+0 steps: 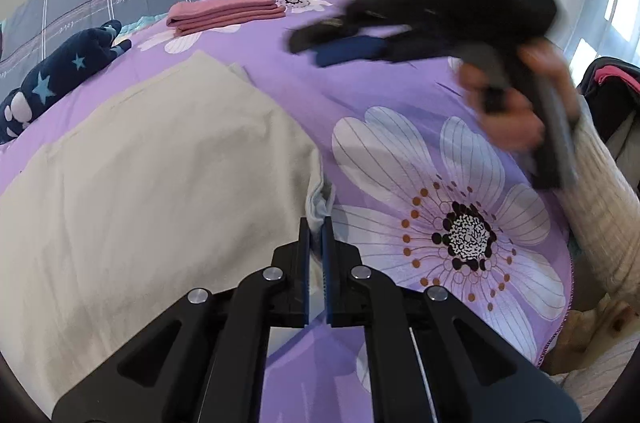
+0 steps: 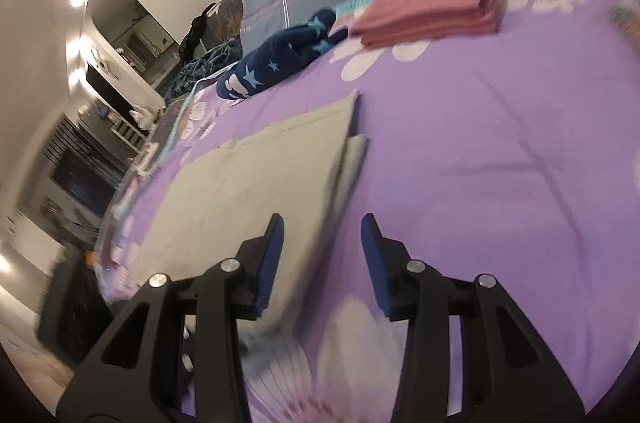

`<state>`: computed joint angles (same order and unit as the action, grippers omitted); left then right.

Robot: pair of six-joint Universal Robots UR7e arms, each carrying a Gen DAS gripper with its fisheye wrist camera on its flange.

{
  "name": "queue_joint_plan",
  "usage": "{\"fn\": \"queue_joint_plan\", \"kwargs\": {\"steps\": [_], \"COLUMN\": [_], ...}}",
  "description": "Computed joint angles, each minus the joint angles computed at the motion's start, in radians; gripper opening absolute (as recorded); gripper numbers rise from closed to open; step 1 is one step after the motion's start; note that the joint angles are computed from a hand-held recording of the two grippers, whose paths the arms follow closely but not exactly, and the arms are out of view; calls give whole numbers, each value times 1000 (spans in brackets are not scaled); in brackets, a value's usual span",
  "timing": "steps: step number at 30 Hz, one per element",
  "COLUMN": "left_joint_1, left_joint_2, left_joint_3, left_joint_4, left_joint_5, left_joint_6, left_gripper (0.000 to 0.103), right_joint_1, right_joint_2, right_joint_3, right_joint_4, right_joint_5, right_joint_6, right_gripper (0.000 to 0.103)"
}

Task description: Fold small clothes

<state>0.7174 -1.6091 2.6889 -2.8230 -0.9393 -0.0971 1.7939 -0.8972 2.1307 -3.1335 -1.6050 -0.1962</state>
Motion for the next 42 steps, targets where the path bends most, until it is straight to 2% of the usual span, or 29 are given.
{"fn": "queue_joint_plan", "kwargs": {"steps": [4, 5, 8, 10, 11, 12, 15, 17, 18, 21, 22, 24, 26, 28, 32, 37, 39, 41, 42], "left_joint_1": [-32, -32, -19, -1, 12, 21, 16, 6, -3, 18, 19, 35, 41, 41, 49, 61, 48, 50, 46], "left_joint_2": [-34, -33, -38, -47, -48, -48, -43, -8, 11, 78, 90, 100, 94, 90, 107, 142, 169, 160, 147], "left_joint_3": [15, 13, 9, 5, 3, 1, 6, 2, 5, -8, -6, -12, -15, -18, -24, -29, -23, -22, -18], "left_joint_4": [40, 41, 42, 43, 35, 26, 2, -8, -15, -53, -58, -66, -63, -61, -75, -81, -100, -104, -101], "left_joint_5": [-1, -4, -36, -80, -110, -127, -176, -172, -165, -172, -170, -174, -180, -178, -176, -233, -213, -218, -212], "left_joint_6": [-22, -20, -9, -5, 2, 9, 36, 57, 62, 86, 87, 105, 109, 117, 130, 175, 181, 173, 162], "left_gripper": [4, 4, 4, 4, 3, 3, 2, 2, 2, 2, 2, 2, 2, 2, 3, 2, 2, 2, 2], "right_joint_1": [19, 19, 9, 15, 16, 20, 50, 75, 88, 81, 67, 34, 27, 39, 44, 19, 41, 56, 77], "right_joint_2": [86, 104, 159, 189, 201, 205, 182, 184, 196, 237, 237, 212, 184, 155, 76, 19, 29, 108, 116], "right_joint_3": [-138, -166, -225, -257, -274, -278, -241, -241, -253, -275, -265, -234, -205, -170, -75, 6, 0, -15, -21], "right_joint_4": [143, 179, 210, 208, 216, 198, 58, 13, 8, 7, -1, -15, -24, -48, -55, 36, 57, 5, 6], "right_joint_5": [-67, -78, -69, -90, -101, -100, -80, -146, -210, -330, -324, -246, -218, -222, -177, -17, -63, -227, -275], "right_joint_6": [57, 76, 103, 115, 131, 153, 91, 67, 56, 54, 54, 73, 75, 39, -21, -46, -40, -80, -64], "right_gripper": [43, 47, 48, 27, 6, 5, 4, 3, 2, 0, 0, 0, 0, 0, 4, 4, 4, 3, 3]}}
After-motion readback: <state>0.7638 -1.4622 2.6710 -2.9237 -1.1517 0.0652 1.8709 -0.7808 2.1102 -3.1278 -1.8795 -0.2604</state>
